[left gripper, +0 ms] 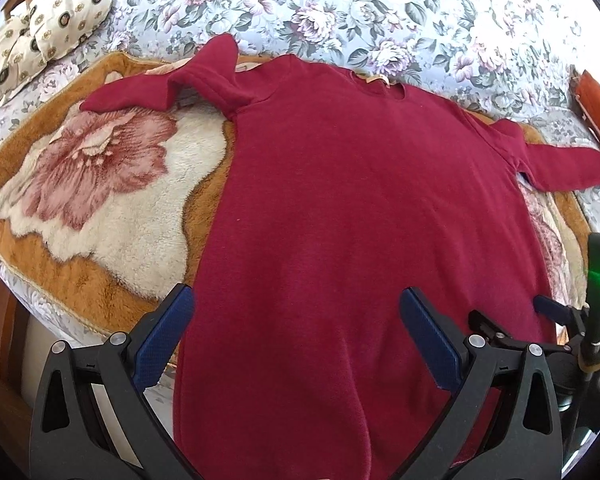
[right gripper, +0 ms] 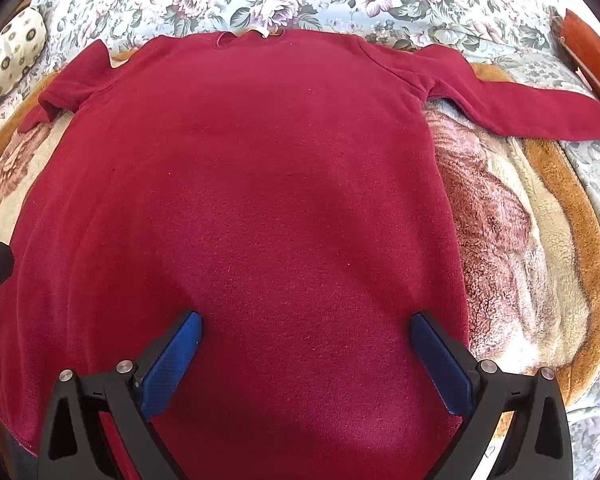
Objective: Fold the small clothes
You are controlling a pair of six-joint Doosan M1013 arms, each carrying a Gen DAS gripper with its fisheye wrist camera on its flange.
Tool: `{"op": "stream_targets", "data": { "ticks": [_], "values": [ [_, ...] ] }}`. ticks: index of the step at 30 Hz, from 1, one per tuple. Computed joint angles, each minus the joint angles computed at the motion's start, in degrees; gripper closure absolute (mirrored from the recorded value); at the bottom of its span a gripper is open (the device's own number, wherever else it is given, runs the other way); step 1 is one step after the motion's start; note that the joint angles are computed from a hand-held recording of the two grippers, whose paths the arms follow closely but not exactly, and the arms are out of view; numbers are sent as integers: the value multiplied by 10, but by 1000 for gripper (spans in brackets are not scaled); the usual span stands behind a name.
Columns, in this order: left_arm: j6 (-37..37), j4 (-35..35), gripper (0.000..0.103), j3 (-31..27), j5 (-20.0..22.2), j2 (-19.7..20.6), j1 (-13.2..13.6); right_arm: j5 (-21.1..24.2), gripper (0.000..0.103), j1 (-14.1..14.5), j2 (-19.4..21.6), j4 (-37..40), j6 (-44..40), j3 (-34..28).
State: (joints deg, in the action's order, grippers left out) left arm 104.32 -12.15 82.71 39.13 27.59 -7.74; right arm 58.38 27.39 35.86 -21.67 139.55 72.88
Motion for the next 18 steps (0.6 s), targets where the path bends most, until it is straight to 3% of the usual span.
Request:
{"op": "stream_targets", "data": {
  "ticks": [18],
  "values": [
    [7,-15,0,6,-7,-5,3,1,0,1,0,0,1,-1]
  ]
}}
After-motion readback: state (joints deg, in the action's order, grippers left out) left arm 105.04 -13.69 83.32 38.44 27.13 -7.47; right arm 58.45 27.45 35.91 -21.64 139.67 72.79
